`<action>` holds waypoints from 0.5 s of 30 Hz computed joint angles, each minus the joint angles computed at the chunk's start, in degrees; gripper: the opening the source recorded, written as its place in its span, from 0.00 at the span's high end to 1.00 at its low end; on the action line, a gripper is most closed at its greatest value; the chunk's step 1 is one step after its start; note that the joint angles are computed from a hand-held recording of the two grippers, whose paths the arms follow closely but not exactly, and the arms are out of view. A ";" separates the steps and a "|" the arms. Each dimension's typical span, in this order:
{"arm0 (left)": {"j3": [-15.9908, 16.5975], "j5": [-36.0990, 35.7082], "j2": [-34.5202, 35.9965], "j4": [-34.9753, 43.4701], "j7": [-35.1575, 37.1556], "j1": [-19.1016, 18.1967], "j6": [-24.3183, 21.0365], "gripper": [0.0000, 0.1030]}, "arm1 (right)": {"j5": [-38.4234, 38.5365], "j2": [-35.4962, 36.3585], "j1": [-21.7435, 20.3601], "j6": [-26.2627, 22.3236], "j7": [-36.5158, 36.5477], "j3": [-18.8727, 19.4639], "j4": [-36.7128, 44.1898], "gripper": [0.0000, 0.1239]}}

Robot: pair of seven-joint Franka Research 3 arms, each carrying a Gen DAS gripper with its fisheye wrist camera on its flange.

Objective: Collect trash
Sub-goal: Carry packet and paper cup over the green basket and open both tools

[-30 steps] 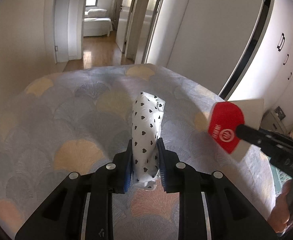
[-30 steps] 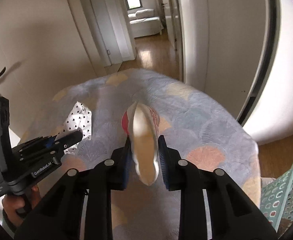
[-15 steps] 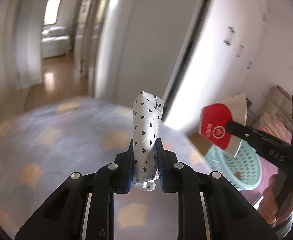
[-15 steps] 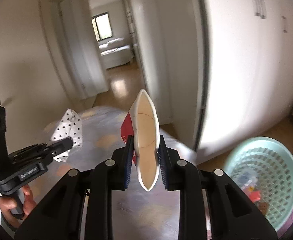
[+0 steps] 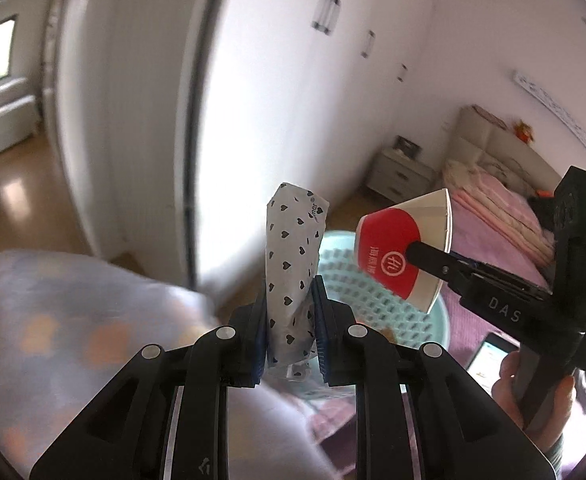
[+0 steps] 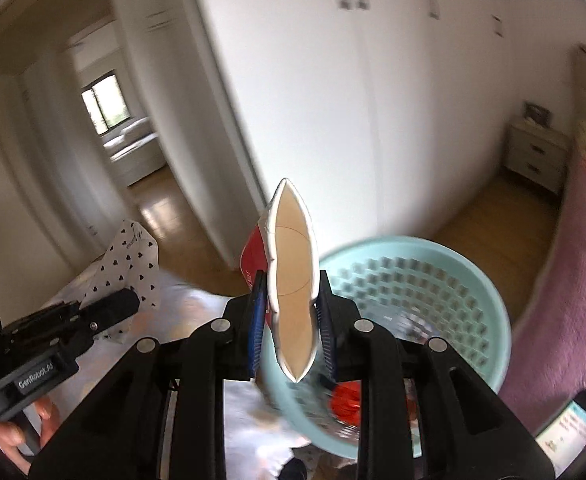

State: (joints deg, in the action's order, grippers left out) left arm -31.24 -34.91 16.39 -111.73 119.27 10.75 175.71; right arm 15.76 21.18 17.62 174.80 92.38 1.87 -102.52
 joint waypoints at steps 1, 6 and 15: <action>1.75 2.28 1.00 1.21 -1.82 -2.09 -0.80 0.82 | -0.75 0.17 1.13 -0.77 2.13 -2.26 -0.09 0.83; 7.84 14.90 8.29 9.12 -10.35 -9.32 -5.65 0.82 | -3.28 2.12 2.23 -3.51 8.98 -6.13 0.28 0.83; 8.72 25.10 16.73 18.47 -17.80 -11.45 -10.03 0.65 | -8.16 1.95 3.24 -4.62 16.33 -8.44 -1.58 0.82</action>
